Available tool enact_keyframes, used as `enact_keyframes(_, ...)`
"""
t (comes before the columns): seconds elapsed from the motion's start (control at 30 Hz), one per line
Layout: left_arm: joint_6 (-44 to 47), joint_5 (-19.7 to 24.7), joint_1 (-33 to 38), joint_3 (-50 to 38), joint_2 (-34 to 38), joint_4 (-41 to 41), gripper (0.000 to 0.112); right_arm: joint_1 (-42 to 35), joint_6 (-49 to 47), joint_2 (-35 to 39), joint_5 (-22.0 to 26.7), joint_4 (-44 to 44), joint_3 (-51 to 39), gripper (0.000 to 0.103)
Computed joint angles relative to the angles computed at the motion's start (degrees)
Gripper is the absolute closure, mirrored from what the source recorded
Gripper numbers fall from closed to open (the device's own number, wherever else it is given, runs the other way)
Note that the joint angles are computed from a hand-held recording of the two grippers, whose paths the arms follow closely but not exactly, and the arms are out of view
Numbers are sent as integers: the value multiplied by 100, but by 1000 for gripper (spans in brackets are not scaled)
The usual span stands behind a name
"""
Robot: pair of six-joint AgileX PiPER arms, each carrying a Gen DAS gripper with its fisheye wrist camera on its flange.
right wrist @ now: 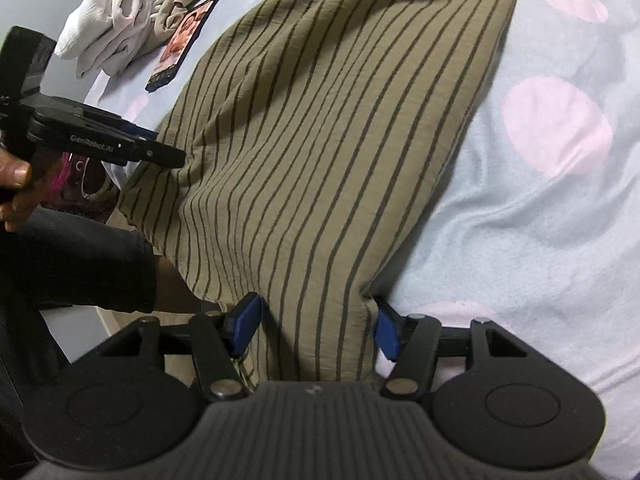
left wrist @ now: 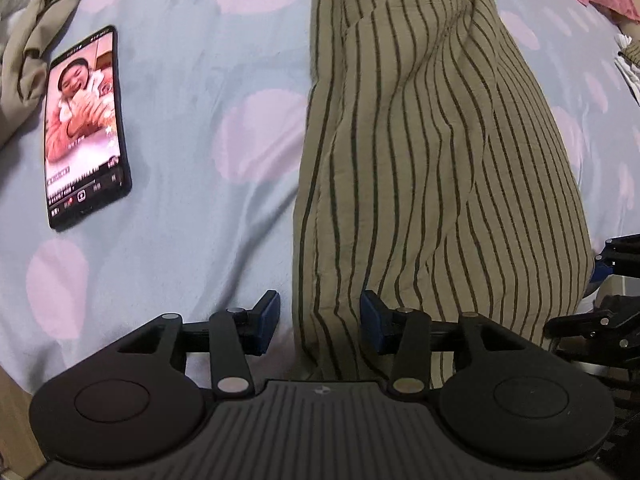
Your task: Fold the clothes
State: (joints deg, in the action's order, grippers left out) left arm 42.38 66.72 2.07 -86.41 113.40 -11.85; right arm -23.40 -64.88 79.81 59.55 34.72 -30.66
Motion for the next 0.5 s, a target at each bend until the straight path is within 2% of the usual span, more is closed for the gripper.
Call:
enact_keyframes(0.17, 3, 59, 90, -21, -20, -42, 67, 34, -50, -41, -33, 10, 34, 40)
enact_keyframes(0.33, 116, 78, 86, 33, 77, 9, 52, -126, -378, -3, -56, 189, 75, 40)
enact_keyframes(0.4, 217, 79, 92, 58, 86, -33, 55, -83, -553, -9, -155, 338, 158, 40)
enact_keyframes(0.43, 292, 98, 102, 60, 94, -62, 62, -37, -573, 11, -159, 312, 141, 41)
enact_keyframes(0.47, 360, 182, 137, 13, 110, -100, 68, 9, -592, 33, -163, 285, 123, 66)
enact_keyframes(0.5, 423, 276, 173, -42, 126, -139, 84, 64, -557, 73, -144, 217, 69, 85)
